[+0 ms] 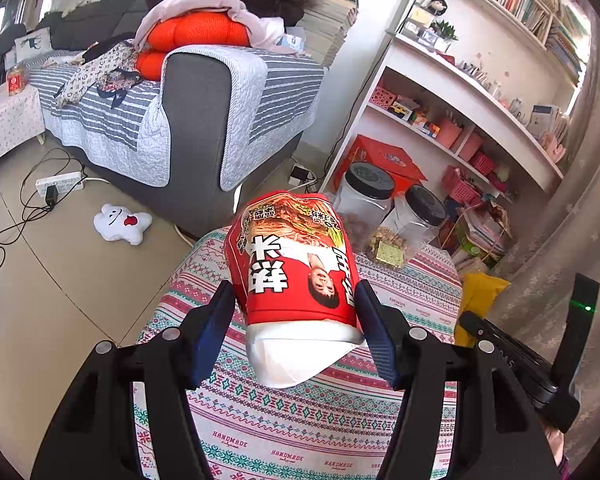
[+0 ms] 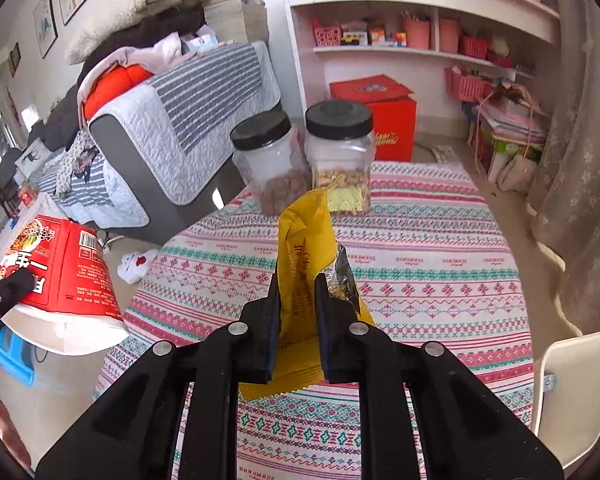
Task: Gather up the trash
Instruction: 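Carry the yellow wrapper to the bin and open the right gripper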
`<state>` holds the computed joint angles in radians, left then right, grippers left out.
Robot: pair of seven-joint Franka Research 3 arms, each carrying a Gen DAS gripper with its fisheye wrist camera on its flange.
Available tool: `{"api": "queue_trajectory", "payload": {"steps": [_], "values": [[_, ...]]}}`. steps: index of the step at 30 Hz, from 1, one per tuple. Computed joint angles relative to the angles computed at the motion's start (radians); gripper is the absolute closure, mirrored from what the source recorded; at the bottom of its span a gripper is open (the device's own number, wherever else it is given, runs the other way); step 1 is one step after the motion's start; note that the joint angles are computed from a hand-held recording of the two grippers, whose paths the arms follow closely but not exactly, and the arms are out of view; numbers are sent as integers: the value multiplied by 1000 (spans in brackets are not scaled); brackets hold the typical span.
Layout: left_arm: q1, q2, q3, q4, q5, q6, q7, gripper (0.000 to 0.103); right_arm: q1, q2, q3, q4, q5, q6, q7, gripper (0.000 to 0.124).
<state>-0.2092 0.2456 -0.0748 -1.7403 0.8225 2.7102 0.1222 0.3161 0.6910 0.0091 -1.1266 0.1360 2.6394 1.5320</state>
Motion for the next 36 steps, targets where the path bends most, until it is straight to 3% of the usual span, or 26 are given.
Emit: {"api": "queue_trajectory", "payload": {"steps": [5, 9, 13, 16, 19, 23, 27, 29, 30, 32, 36], "values": [[-19, 18, 1, 28, 31, -1, -21, 42, 74, -108, -145, -197, -123, 187, 160, 109], [-32, 44, -1, 62, 25, -2, -4, 42, 197, -164, -369, -318, -301, 293, 429, 109], [-50, 73, 0, 97, 17, -7, 12, 42, 352, -170, -647, -384, -492, 306, 733, 108], [-64, 99, -1, 127, 1, -11, 34, 42, 381, -160, -738, -397, -561, 253, 864, 108], [-86, 130, 2, 168, -6, -25, 57, 42, 358, -155, -756, -401, -593, 169, 930, 108], [-117, 174, 7, 226, -15, -47, 87, 42, 254, -145, -680, -366, -562, 28, 921, 106], [-138, 230, 2, 294, -54, -62, 138, 42, 119, -147, -551, -342, -482, -83, 848, 77], [-148, 258, -3, 328, -81, -61, 169, 42, 70, -168, -504, -362, -464, -77, 832, 73], [-153, 274, -7, 349, -97, -58, 188, 42, 64, -186, -502, -385, -483, -57, 852, 60], [-172, 302, -6, 393, -115, -52, 221, 42, 89, -228, -535, -446, -573, 6, 948, 45], [-225, 374, 7, 513, -126, -49, 280, 42, 119, -290, -600, -515, -752, 88, 1123, 34]]}}
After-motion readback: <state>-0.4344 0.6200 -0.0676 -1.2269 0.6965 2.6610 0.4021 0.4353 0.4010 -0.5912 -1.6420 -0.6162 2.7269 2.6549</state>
